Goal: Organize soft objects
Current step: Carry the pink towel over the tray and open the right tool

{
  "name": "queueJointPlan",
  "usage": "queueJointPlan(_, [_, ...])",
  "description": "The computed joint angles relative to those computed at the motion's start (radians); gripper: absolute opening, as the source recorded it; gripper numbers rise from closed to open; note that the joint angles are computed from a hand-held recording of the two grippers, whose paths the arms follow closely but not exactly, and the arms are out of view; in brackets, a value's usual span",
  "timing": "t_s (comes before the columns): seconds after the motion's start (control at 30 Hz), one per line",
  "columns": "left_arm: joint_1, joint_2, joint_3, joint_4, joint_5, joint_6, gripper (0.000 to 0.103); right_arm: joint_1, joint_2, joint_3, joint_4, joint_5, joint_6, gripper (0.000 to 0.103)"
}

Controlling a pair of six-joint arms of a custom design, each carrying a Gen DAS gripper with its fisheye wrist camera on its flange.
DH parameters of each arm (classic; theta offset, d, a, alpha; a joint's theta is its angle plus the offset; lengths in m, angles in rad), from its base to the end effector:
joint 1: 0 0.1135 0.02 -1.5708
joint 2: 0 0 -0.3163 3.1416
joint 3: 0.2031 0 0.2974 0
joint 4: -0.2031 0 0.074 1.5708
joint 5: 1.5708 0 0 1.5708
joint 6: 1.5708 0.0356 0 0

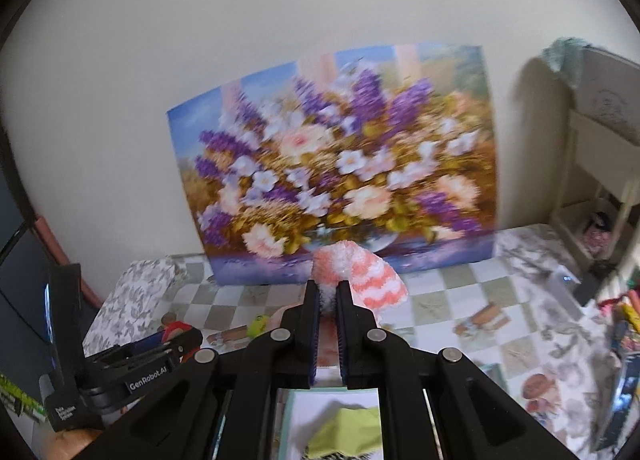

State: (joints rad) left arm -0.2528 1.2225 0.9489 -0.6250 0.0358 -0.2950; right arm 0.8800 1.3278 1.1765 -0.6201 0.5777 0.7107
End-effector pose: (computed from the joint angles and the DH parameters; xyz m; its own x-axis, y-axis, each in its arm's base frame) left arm 0.2678 -0.0705 0.3041 -0.8038 -0.0924 -0.5877 0.0396 0.9774 -0.2078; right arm 0.2159 0.2306 0.3635 -0.5951 0.1378 -0.7917 -0.0105 0.9838 0.1792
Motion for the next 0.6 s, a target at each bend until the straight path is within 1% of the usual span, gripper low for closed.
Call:
queueJointPlan(0.27, [-0.149, -0.042, 0.036, -0.068, -0.059, -0.028, 0.053, 0.052, -0.112, 0.031, -0.236, 0.119, 0.089, 0.008])
queueJointPlan(0.37, [-0.198, -0.046, 0.041, -0.086, -0.093, -0.030, 0.053, 0.068, -0.147, 0.031, -0.303, 0.147, 0.125, 0.008])
queueJointPlan(0.5, [-0.269, -0.037, 0.042, -0.100, -0.120, -0.045, 0.053, 0.090, -0.188, 0.016, -0.378, 0.159, 0.189, 0.008])
queueJointPlan(0.6, [-0.323, -0.022, 0.039, -0.101, -0.128, -0.059, 0.053, 0.089, -0.215, -0.020, -0.402, 0.133, 0.220, 0.008])
